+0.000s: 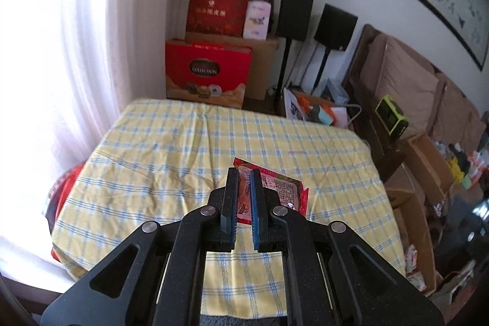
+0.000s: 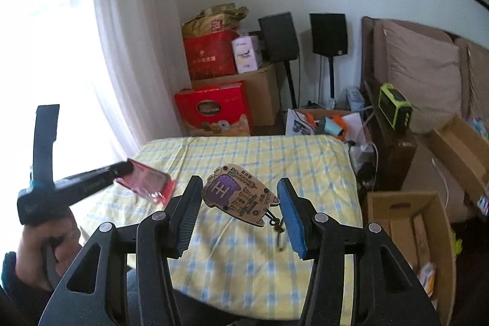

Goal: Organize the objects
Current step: 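Lift the pink packet and keychain off the table with both grippers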

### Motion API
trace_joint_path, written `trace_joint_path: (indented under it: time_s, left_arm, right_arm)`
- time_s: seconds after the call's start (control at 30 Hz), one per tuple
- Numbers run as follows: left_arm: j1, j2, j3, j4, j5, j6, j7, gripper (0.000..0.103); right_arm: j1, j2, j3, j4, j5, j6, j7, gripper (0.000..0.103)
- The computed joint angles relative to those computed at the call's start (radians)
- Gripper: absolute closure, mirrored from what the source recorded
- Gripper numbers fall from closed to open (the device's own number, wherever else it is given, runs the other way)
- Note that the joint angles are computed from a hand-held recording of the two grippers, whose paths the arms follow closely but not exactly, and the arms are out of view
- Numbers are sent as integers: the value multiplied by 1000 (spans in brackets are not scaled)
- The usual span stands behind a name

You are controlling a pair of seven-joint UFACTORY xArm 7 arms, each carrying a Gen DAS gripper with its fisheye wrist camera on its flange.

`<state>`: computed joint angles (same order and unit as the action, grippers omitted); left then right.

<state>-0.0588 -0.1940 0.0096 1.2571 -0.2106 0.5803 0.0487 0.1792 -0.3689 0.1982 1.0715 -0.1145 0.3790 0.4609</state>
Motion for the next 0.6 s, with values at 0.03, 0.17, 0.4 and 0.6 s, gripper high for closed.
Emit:
trace_joint_path:
  time_s: [0.03, 0.17, 0.4, 0.6]
  left_arm:
    - [3, -9, 2, 0, 2, 2, -2, 96]
    - [10, -28, 14, 13, -2, 28, 0, 96]
    - [21, -44, 22, 17, 13, 47, -6, 96]
    - [26, -63, -5, -13, 74, 57, -36, 96]
  right_arm:
    - [10, -20, -7, -18, 15, 5, -1, 52]
    - [33, -89, -22, -74, 35, 28, -43, 52]
    - [35, -219, -45, -194, 83, 50, -87, 52]
    - [53, -307, -51, -291, 134, 27, -90, 52]
